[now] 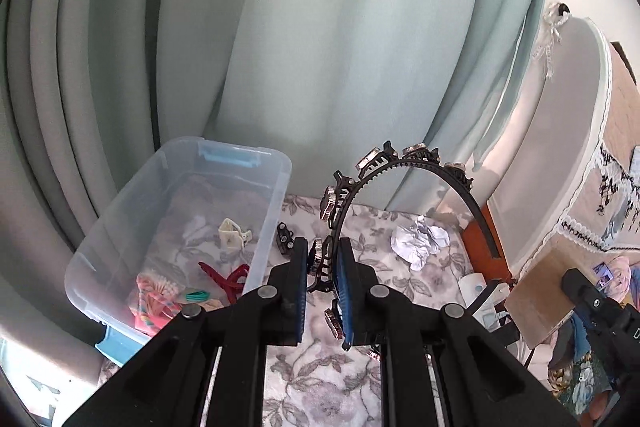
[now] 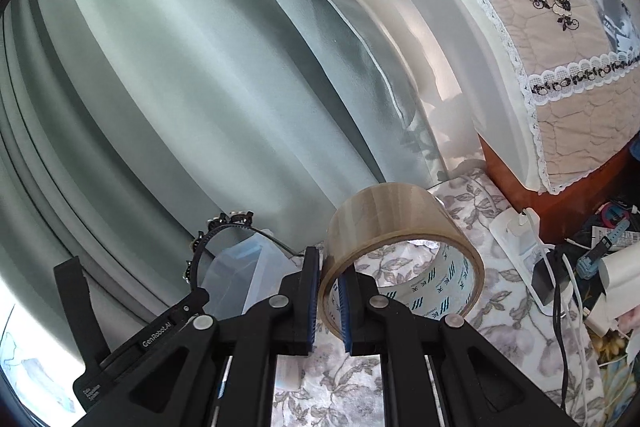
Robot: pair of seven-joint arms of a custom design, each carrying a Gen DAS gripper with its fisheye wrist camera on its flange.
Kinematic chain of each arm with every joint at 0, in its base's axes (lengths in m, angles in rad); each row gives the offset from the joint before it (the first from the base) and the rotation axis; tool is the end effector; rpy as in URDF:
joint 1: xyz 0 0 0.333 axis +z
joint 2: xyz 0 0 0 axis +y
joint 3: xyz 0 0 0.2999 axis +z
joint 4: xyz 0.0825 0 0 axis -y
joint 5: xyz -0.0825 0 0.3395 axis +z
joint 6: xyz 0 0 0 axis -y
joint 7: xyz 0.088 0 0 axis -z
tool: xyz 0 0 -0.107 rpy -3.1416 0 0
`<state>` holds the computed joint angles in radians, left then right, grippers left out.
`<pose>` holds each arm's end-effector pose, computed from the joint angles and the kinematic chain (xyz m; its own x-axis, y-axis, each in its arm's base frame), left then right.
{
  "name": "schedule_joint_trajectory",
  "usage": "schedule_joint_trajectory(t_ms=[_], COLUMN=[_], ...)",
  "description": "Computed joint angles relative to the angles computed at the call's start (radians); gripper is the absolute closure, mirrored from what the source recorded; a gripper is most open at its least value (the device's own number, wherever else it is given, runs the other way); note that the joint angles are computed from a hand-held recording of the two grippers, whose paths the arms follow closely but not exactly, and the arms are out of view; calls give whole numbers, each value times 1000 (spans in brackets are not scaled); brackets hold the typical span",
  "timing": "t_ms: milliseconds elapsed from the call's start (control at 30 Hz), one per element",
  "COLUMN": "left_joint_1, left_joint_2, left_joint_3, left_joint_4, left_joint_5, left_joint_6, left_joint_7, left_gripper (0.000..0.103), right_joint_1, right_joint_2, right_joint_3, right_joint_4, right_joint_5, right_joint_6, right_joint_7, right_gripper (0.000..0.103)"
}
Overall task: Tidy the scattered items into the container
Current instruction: 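Lift the headband and tape roll toward the clear box with both tools, then carry the headband and tape roll over the clear box with both tools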
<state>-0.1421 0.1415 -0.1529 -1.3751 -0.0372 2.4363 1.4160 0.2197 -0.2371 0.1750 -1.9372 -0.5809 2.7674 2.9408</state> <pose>0.5732 -0.1645 0.7251 -0.1960 -0.9638 0.1805 -0.6298 -0.0173 -0.7765 0.4420 0.2232 0.6974 -0.1456 -0.8072 -0.5721 -0.4136 0.5750 -0.7060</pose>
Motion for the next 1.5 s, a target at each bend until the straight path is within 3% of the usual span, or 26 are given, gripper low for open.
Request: schedule_joint_trajectory(t_ms=[433, 1067, 1500], left_joint_1=[84, 196, 232], left_joint_2=[-54, -67, -57], left_joint_3=[31, 74, 87], left_joint_4=[-78, -150, -171], left_joint_5=[-115, -253, -254], left_joint_6=[74, 87, 92], left_joint_7=[6, 31, 33], left_gripper=[89, 89, 89], right_joint_1=[67, 281, 383], right_joint_2=[111, 437, 699], right_joint_3=[19, -42, -76], right_joint_4=[177, 620, 1017], right_joint_5=[-37, 105, 268], right_joint_6=[-53, -238, -398], right_joint_7=[-25, -311, -534], right_gripper=[93, 93, 93])
